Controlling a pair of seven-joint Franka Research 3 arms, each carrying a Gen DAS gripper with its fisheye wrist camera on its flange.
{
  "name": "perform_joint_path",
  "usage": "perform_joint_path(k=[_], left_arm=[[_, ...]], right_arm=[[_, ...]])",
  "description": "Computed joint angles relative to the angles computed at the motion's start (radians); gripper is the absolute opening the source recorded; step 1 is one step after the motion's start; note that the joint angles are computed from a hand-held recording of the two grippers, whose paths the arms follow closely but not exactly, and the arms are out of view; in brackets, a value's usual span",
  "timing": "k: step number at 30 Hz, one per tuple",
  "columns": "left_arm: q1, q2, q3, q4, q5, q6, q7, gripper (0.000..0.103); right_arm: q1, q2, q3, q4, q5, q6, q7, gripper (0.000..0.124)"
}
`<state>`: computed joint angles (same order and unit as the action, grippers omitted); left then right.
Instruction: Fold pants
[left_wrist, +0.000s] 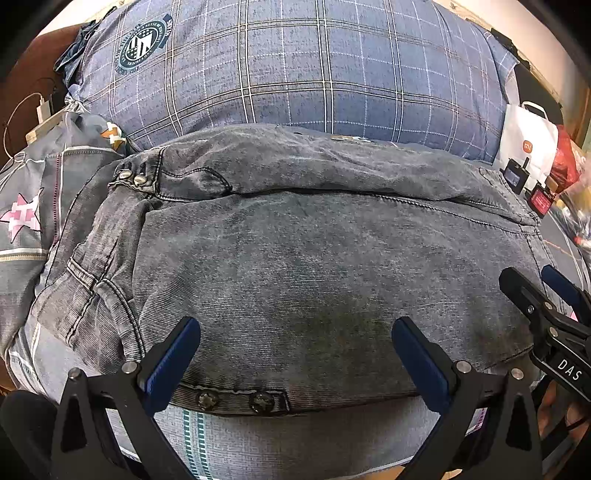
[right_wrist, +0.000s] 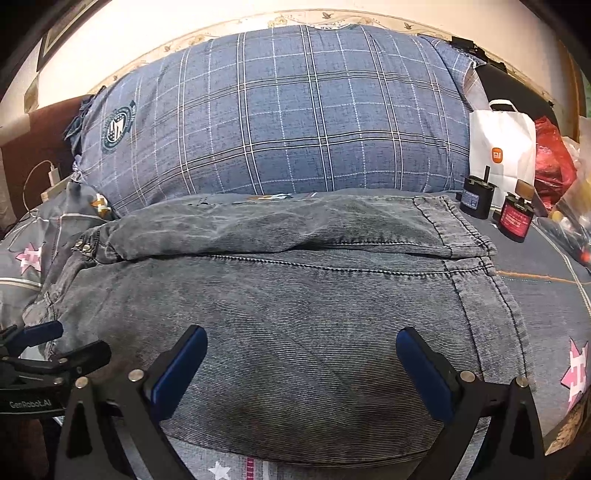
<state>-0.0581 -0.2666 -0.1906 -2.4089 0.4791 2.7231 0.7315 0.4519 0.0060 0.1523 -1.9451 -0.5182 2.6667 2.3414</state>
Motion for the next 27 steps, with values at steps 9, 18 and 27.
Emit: perform_joint_path(k=[9,18,27], left_arm=[[-0.002,-0.005,0.003,-0.005,-0.008,0.005,0.008,0.103],[-0.003,-0.006,0.004,-0.005,-0.019,0.002,0.013,0.103],[-0.005,-0.004,0.004,-0.006,-0.024,0.004,0.018,0.103]], right_arm=[[0.0,0.001,-0.002,-0.002,0.019,0.008,-0.017,0.103],[0.0,0.002,-0.002,-0.003,0.026,0.012,-0.021,0.103],[0.0,0.002,-0.001,-0.004,0.023,0.012,-0.02,0.103]])
